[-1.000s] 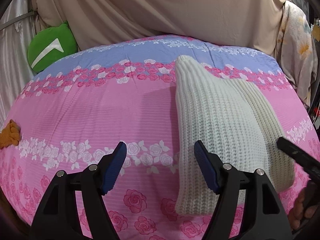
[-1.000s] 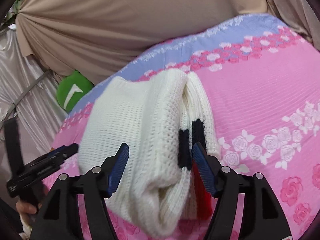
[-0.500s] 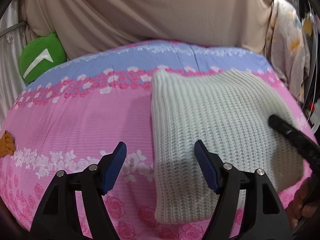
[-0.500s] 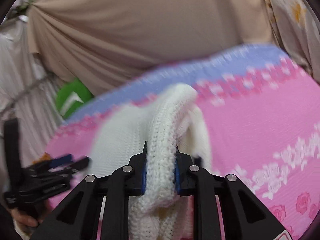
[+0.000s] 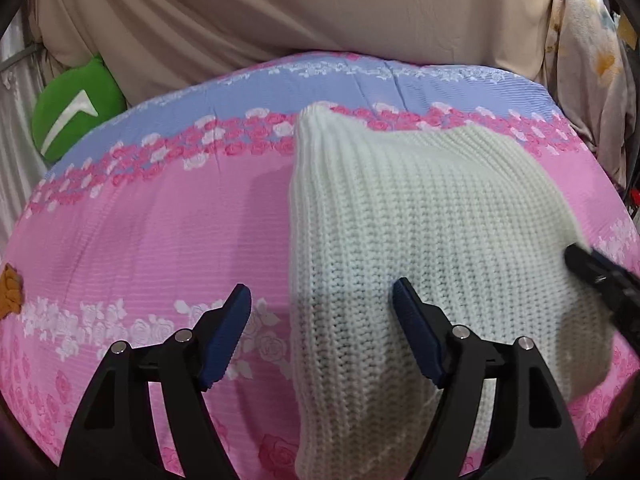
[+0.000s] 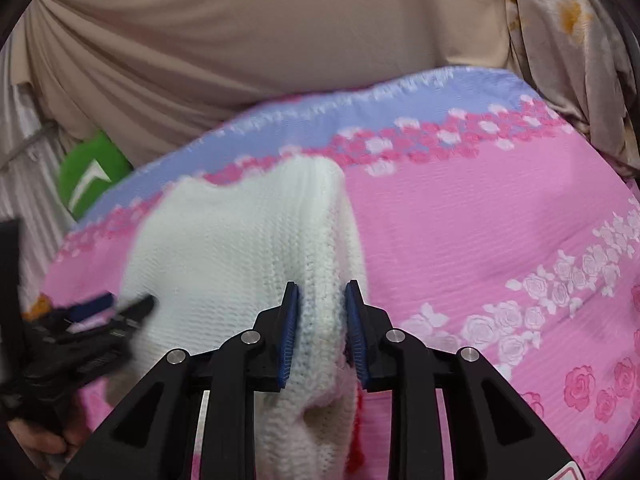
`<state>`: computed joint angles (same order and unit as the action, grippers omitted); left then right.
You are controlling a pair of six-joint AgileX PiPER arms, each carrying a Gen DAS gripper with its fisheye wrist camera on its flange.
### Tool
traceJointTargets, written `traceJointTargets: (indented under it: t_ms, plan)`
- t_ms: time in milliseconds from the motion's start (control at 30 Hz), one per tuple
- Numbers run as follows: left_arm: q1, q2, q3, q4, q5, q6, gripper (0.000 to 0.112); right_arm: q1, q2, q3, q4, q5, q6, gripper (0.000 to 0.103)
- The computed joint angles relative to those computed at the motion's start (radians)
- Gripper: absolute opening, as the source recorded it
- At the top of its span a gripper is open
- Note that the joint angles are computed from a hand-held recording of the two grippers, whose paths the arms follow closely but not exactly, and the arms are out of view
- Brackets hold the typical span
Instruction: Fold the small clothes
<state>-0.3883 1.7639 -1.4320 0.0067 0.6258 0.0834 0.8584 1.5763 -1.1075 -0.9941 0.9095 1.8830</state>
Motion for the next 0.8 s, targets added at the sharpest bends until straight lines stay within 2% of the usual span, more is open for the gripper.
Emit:
traceJointTargets:
  t_ms: [67, 133, 200, 267, 333, 433, 500, 567, 600, 733, 767, 800]
  plan:
    - [-0.004, -0.011, 0.009, 0.025, -0.009, -0.02, 0.072, 0.06, 0.051, -0.095, -0.024, 0.131, -0.062, 0.022]
    - [0.004, -0.01, 0.003, 0.009, -0.005, -0.015, 0.072, 0.078, 0.143, -0.246, 0.006, 0.216, -0.253, 0.022]
    - [0.017, -0.004, -0.005, -0.014, 0.0, -0.007, 0.073, 0.024, 0.26, -0.38, 0.114, 0.185, -0.453, 0.022]
    - [0.028, 0.017, -0.031, -0.023, 0.011, -0.012, 0.073, -0.055, 0.355, -0.447, 0.21, 0.115, -0.591, 0.018]
    - [0.021, 0.031, -0.049, 0.013, 0.008, -0.045, 0.073, -0.069, 0.388, -0.533, 0.222, 0.162, -0.649, 0.018]
    - [0.015, 0.067, -0.102, 0.045, 0.024, -0.08, 0.073, -0.06, 0.359, -0.57, 0.173, 0.174, -0.642, 0.018]
    - [0.016, 0.091, -0.128, 0.036, 0.035, -0.081, 0.075, -0.113, 0.412, -0.632, 0.25, 0.183, -0.713, 0.018]
    - [0.011, 0.104, -0.132, 0.059, 0.029, -0.103, 0.076, -0.172, 0.446, -0.624, 0.313, 0.106, -0.761, 0.019]
    - [0.017, 0.106, -0.138, 0.045, 0.037, -0.096, 0.076, -0.175, 0.44, -0.625, 0.324, 0.106, -0.775, 0.019]
    - [0.026, 0.096, -0.147, 0.027, 0.054, -0.089, 0.076, -0.147, 0.455, -0.705, 0.308, 0.191, -0.792, 0.02]
    - [0.031, 0.101, -0.154, 0.012, 0.06, -0.079, 0.076, -0.154, 0.473, -0.722, 0.323, 0.199, -0.805, 0.02]
    - [0.035, 0.109, -0.167, 0.003, 0.075, -0.073, 0.076, -0.172, 0.477, -0.711, 0.349, 0.171, -0.813, 0.021]
